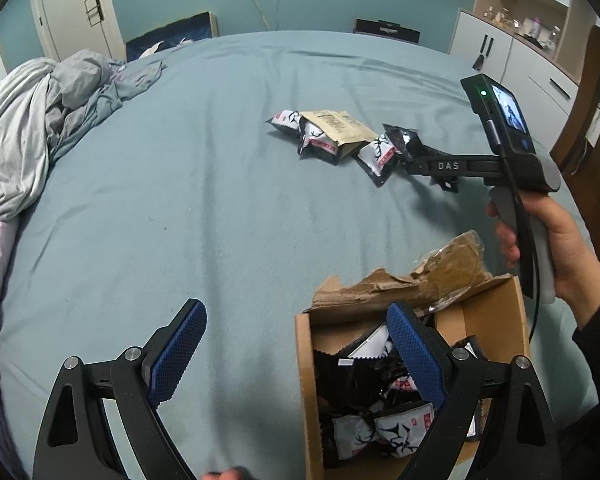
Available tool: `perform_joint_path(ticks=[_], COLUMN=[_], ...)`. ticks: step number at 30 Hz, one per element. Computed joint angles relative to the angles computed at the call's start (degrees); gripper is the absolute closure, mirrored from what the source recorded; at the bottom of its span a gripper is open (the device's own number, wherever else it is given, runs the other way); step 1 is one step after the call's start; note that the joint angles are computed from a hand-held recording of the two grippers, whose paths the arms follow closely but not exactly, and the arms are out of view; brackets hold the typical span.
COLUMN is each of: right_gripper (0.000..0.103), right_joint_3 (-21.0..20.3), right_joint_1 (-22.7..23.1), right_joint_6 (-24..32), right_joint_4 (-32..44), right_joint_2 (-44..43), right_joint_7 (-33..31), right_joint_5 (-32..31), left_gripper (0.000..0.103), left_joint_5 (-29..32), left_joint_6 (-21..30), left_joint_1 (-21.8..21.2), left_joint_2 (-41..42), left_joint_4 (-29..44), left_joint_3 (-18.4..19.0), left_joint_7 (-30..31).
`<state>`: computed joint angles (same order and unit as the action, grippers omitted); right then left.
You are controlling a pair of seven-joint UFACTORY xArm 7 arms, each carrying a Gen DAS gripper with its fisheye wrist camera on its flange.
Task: Organize snacks
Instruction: 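Reach the right tool to the pile and grasp a black packet, then grasp a white packet with the left tool and drop it into the box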
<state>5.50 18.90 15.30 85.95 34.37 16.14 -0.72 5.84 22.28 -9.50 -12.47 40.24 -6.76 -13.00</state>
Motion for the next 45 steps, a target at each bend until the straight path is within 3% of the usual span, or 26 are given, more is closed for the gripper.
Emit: perform_joint_path(ticks=[1, 4, 8, 12, 13, 15, 19, 21, 25, 30, 34, 37, 38, 39, 40, 42, 45], right_gripper=[0.047, 0.068, 0.070, 0.070, 0.070, 0.070, 0.070, 0.070, 0.070, 0.070, 0.070, 0.070, 0.070, 0.070, 0.070, 0.070, 0.070], right_joint_3=[-0.45, 0.55, 7.32, 9.96, 11.74, 10.95, 12.19, 11.68, 9.69, 3.57, 4.49, 1.64, 0.53, -0.57, -2.48, -6.60, -5.99], right_joint_1=[0.40, -0.84, -6.97, -9.34, -10.93, -9.76, -10.30, -9.32, -5.54, 5.84, 6.31, 8.89, 9.55, 10.40, 12.21, 15.99, 14.60], right_joint_6=[-0.67, -3.10, -8.06, -8.55, -7.49, -5.81, -2.69, -2.01, -3.85, -6.04, -9.85, -10.48, -10.05, -10.02, -10.15, -9.31, -8.01], right_joint_4=[-0.34, -2.17, -9.46, -17.27, -19.33, -21.53, -26.92, -30.93, -39.69, -48.76, -55.51, -55.90, -55.36, -54.89, -54.13, -52.57, -51.52], right_joint_2=[-0.08, -0.60, -4.83, -12.55, -15.31, -19.24, -28.58, -33.47, -41.37, -50.20, -56.78, -55.72, -54.66, -53.75, -52.57, -50.84, -49.87], right_joint_7=[0.44, 0.00, -3.68, -5.18, -6.61, -6.69, -11.64, -13.18, -10.76, -17.74, -12.55, -12.06, -11.92, -11.58, -11.88, -14.05, -13.33], right_joint_5=[-0.20, 0.53, 6.49, 10.58, 12.54, 14.22, 25.21, 29.59, 29.38, 42.37, 38.57, 37.47, 36.92, 36.69, 37.35, 39.69, 38.90], left_gripper=[0.010, 0.010, 0.010, 0.010, 0.010, 0.010, 0.000, 0.000, 0.000, 0.000, 0.000, 0.001, 0.002, 0.011, 0.038, 0.073, 0.085], left_joint_5=[1.40, 4.57, 5.45, 4.32, 3.90, 4.22, 10.85, 15.68, 18.22, 17.93, 20.65, 19.35, 18.13, 16.47, 12.98, 3.82, 0.00], left_joint_6=[-0.46, -1.69, -1.85, -0.77, 0.63, 2.88, 6.62, 10.32, 19.27, 27.36, 31.59, 31.36, 31.28, 31.33, 31.68, 34.57, 32.90], left_joint_1=[0.45, 1.23, 0.72, -0.50, -1.11, -1.68, -2.95, -4.94, -9.52, -13.72, -16.97, -17.06, -16.55, -15.81, -14.09, -9.79, -9.25], left_joint_2=[-0.14, -0.62, -1.26, 0.35, 1.75, 4.23, 13.42, 19.58, 31.88, 44.26, 51.53, 52.96, 53.03, 53.04, 52.97, 53.31, 50.47], left_joint_4=[-0.12, -0.60, -0.81, 1.91, 4.06, 7.77, 19.80, 27.20, 41.62, 55.51, 63.01, 64.28, 64.61, 65.00, 65.60, 67.34, 63.72], left_joint_3=[-0.57, -1.63, -1.42, -0.78, -0.63, -0.94, -2.13, -1.71, 0.37, 4.17, 6.71, 6.80, 6.44, 5.93, 4.55, 0.72, 1.61], left_joint_7=[-0.90, -2.76, -2.00, 1.43, 3.55, 5.67, 4.07, 2.90, 4.52, 4.87, 5.74, 6.79, 7.31, 7.89, 9.01, 12.10, 10.63])
